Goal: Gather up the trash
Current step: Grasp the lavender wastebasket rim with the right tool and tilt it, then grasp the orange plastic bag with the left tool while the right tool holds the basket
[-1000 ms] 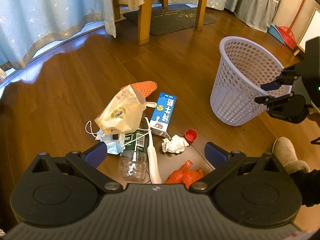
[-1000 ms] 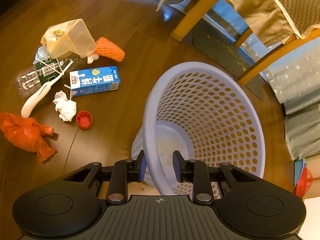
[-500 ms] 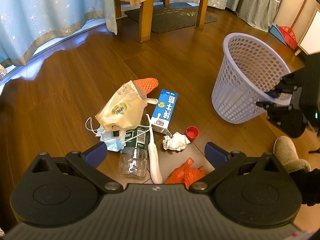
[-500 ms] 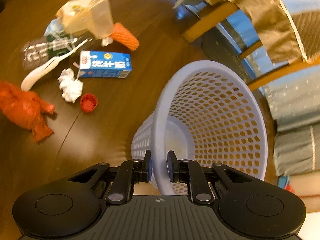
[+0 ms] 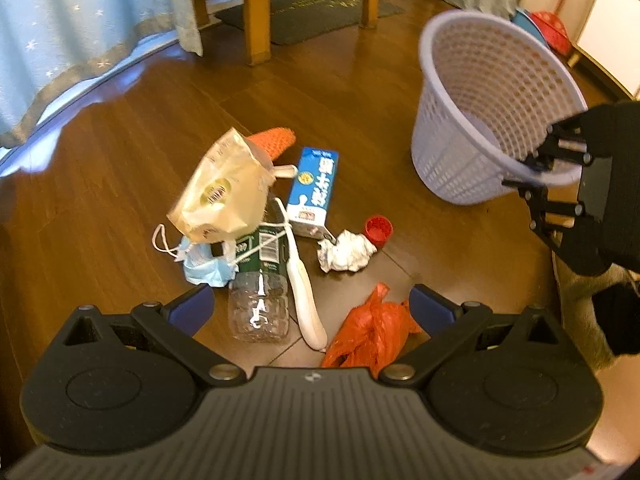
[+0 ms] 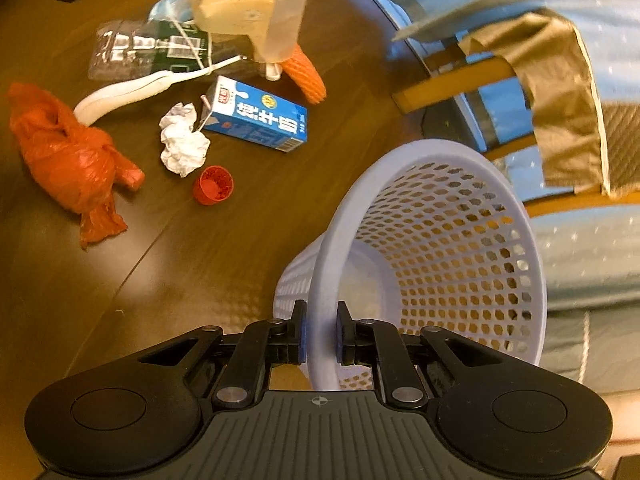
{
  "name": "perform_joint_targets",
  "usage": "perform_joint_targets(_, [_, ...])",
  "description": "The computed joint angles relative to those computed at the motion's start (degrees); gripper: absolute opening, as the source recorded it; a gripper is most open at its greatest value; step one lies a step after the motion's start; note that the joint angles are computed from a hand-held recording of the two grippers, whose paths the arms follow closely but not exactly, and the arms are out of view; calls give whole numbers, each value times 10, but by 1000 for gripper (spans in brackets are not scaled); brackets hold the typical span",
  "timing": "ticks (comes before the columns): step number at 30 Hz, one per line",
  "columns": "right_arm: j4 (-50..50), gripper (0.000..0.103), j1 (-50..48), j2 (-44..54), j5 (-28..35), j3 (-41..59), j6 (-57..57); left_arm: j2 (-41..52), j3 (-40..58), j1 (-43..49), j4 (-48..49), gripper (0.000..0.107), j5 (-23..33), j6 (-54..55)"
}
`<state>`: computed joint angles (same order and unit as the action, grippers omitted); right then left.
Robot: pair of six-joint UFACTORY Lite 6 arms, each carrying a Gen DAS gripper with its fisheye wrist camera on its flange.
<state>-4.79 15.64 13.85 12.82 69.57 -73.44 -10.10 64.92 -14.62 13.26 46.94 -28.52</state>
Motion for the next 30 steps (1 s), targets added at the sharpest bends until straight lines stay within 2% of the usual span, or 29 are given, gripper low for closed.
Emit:
perform_joint_targets(4, [57, 10, -4, -18, -56, -48, -97, -12, -44, -10, -2, 102, -37, 19])
perform_joint_targets(7, [106, 10, -8, -19, -76, -65, -164, -8, -63, -16, -17, 102, -50, 44])
perform_joint_targets(14, [121, 10, -17, -11, -93, -77, -201, 7, -109, -27, -86, 93, -106, 157])
perform_joint_targets(19, [252, 10, -18, -14, -97, -87, -341, 42, -134, -41, -98, 86, -148, 198])
perform_joint_targets(24, [205, 10, -16, -13, -91, -81, -286, 65, -167, -48, -69, 83, -181, 200])
perform_joint_targets(30, [207, 10, -14, -14, -91, -83, -288, 93, -194, -24, -98, 75, -207, 248])
